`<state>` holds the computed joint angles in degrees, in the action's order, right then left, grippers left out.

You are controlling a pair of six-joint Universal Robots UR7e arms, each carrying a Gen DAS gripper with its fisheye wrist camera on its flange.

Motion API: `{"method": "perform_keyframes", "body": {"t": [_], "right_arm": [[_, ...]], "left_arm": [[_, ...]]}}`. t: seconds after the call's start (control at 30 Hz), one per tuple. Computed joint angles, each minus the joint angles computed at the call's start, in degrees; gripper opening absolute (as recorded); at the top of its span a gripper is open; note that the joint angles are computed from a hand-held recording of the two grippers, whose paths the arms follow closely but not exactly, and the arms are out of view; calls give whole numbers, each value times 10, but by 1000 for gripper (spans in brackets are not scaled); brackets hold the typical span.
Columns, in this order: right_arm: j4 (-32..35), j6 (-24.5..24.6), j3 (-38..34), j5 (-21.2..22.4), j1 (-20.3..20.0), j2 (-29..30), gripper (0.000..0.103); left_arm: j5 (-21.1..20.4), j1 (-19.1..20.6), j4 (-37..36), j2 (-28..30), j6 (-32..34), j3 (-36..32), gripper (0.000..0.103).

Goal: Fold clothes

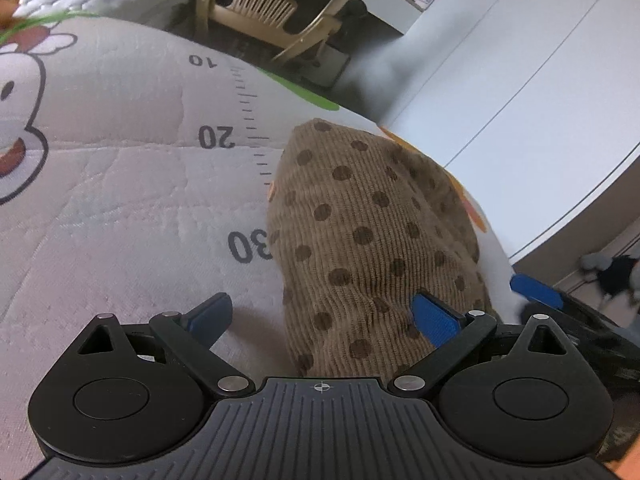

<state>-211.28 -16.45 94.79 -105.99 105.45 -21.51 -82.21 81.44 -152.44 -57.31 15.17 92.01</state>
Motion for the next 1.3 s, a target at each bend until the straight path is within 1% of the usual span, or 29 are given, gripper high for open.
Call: {"method": "perform_keyframes", "body": {"t": [0.07, 0.1, 0.17, 0.23, 0.3, 0.37, 0.5, 0.63, 0.73, 0.87, 0.93, 1.0, 1.1, 1.2, 1.3], "right_arm": [[36, 24, -3, 13, -2, -1, 103], [66, 36, -11, 4, -2, 2, 103], [101, 43, -31, -31, 3, 15, 103], [98, 29, -41, -55, 12, 25, 103], [111, 45, -45, -65, 16, 24, 103], [101, 65, -40, -59, 14, 23, 103], [88, 61, -40, -61, 13, 28, 103], [69, 32, -38, -61, 14, 34, 103], [54, 7, -36, -60, 14, 40, 103], [51, 3, -32, -54, 11, 37, 103], [47, -2, -31, -54, 11, 38, 103], [42, -8, -29, -52, 11, 39, 103], [32, -14, -25, -48, 10, 40, 103], [23, -18, -23, -48, 10, 42, 103], [27, -14, -22, -63, 15, 35, 103]], "left_arm": [[5, -2, 0, -2, 0, 3, 100], [8, -2, -1, -3, 0, 4, 100], [13, -4, -1, -5, 1, 7, 100], [18, -6, -2, -7, 1, 10, 100], [19, -6, -3, -8, 2, 12, 101], [17, -6, -4, -9, 2, 14, 101], [16, -6, -2, -11, 3, 15, 101], [16, -7, 11, -12, 5, 12, 101], [22, -10, 1, -12, 16, 21, 103], [19, -10, -27, -15, 14, 38, 103], [14, -9, -34, -16, 26, 44, 103], [9, -7, -30, -17, 31, 42, 103], [-4, -2, -9, -17, 21, 31, 103], [-5, -3, -4, -17, 22, 29, 103], [-11, -3, 1, -16, 32, 30, 103]]}}
